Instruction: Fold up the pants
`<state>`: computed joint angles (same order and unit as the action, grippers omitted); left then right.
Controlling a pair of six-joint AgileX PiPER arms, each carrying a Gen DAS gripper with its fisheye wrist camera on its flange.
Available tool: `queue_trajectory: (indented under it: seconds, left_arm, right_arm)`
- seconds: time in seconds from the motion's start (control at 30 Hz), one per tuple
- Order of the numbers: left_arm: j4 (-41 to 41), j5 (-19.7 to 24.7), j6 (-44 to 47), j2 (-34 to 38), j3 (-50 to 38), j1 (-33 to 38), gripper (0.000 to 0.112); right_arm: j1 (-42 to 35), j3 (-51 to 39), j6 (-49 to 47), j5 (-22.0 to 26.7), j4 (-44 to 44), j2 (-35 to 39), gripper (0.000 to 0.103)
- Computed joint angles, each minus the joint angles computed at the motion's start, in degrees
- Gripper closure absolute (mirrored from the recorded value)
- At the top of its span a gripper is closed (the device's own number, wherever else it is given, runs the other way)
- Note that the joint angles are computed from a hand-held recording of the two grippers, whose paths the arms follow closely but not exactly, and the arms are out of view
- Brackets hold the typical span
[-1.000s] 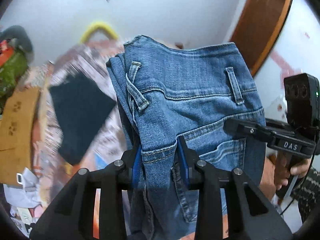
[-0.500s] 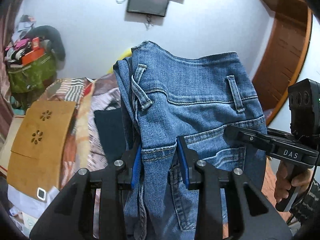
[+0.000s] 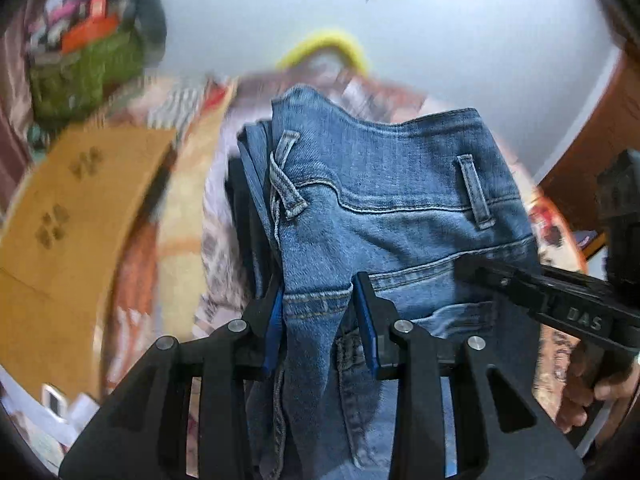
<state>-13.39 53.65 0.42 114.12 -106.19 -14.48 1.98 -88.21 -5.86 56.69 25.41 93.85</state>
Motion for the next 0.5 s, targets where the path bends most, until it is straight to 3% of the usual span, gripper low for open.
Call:
queue_trajectory:
  seconds: [0.07, 0.13, 0.2, 0.33, 0.5]
  left_arm:
    - [1.3, 1.6, -1.6, 5.0, -2.3, -0.2, 0.079]
    - [1.6, -1.1, -0.7, 6.3, -0.3, -0.5, 0.075]
    - [1.1, -5.4, 1.2, 3.9, 4.0, -0.6, 0.075]
    - [3.0, -2.9, -0.3, 1.5, 4.7, -0.6, 0.075]
    - [4.3, -3.3, -2.9, -10.3, 12.1, -0.8, 0.075]
  right_arm:
    - [1.5, -0.6, 1.0, 0.0, -4.8, 3.2, 0.086]
    - [2.3, 0.8, -0.3, -1.5, -7.7, 3.9, 0.084]
    - [2.0, 3.3, -2.0, -3.3, -7.0, 2.1, 0.084]
    - [5.3, 5.9, 1.1, -4.4, -15.3, -2.9, 0.08]
    - [6.4, 9.5, 0.5, -5.0, -17.8, -10.7, 0.08]
